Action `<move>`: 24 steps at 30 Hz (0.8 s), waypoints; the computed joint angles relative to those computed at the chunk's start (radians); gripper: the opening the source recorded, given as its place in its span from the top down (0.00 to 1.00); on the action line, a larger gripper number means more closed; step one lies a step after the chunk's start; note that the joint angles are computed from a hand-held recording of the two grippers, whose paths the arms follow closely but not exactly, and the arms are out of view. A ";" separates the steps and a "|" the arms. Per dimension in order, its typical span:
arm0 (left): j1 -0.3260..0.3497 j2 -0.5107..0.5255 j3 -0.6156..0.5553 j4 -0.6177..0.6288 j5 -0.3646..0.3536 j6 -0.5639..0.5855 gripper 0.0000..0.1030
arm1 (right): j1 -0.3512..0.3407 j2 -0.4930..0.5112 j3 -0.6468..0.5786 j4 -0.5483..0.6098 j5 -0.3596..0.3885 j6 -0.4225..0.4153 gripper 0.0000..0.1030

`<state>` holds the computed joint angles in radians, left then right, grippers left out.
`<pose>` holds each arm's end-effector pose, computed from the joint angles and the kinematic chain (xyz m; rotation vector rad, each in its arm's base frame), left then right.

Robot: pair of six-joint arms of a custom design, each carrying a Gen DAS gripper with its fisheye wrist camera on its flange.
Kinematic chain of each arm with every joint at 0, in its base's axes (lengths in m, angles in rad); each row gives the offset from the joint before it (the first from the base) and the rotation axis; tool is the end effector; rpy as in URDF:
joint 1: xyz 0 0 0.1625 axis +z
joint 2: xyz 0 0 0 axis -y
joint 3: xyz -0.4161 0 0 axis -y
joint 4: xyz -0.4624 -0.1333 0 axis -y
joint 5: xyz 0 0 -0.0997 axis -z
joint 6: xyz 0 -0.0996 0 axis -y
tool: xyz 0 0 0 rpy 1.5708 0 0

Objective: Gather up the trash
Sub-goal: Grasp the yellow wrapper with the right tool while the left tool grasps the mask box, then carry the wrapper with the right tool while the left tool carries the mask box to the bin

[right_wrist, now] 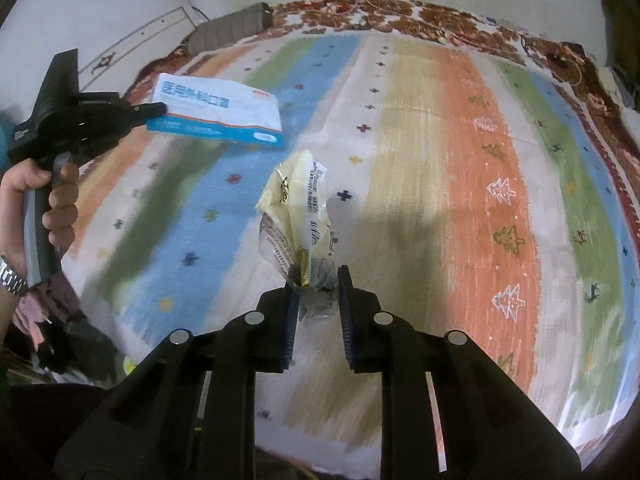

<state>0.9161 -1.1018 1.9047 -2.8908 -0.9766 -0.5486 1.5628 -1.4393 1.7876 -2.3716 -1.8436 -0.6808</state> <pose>-0.2377 -0.6202 0.1786 -0.0763 2.7486 -1.0725 0.1015 -0.6216 0.3745 0.8105 -2.5760 0.4598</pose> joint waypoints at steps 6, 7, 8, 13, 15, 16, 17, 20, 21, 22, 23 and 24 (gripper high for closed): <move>-0.069 -0.030 0.037 0.105 0.044 -0.070 1.00 | 0.014 -0.069 0.044 0.014 0.018 -0.027 0.83; -0.079 -0.033 0.038 0.129 0.047 -0.082 1.00 | 0.015 -0.078 0.049 0.017 0.022 -0.027 0.83; -0.085 -0.035 0.037 0.143 0.044 -0.089 1.00 | 0.017 -0.087 0.054 0.022 0.027 -0.028 0.83; -0.144 -0.052 0.040 0.156 0.012 -0.108 1.00 | 0.024 -0.126 0.073 0.049 0.054 -0.025 0.83; -0.171 -0.057 0.044 0.153 0.010 -0.119 1.00 | 0.026 -0.143 0.079 0.062 0.067 -0.011 0.83; -0.187 -0.062 0.049 0.156 0.011 -0.128 1.00 | 0.027 -0.154 0.082 0.070 0.075 -0.007 0.83; -0.195 -0.065 0.052 0.162 0.012 -0.134 1.00 | 0.027 -0.161 0.085 0.074 0.079 -0.006 0.83; -0.225 -0.075 0.062 0.195 -0.001 -0.126 1.00 | 0.029 -0.198 0.103 0.085 0.090 -0.028 0.83; -0.239 -0.080 0.068 0.205 0.013 -0.123 1.00 | 0.032 -0.206 0.110 0.081 0.086 -0.039 0.83; -0.246 -0.083 0.071 0.216 0.020 -0.124 1.00 | 0.033 -0.217 0.118 0.081 0.083 -0.048 0.83; -0.255 -0.092 0.078 0.230 0.021 -0.134 1.00 | 0.034 -0.228 0.124 0.083 0.082 -0.052 0.83; -0.262 -0.102 0.085 0.242 0.021 -0.147 1.00 | 0.034 -0.242 0.132 0.083 0.082 -0.055 0.83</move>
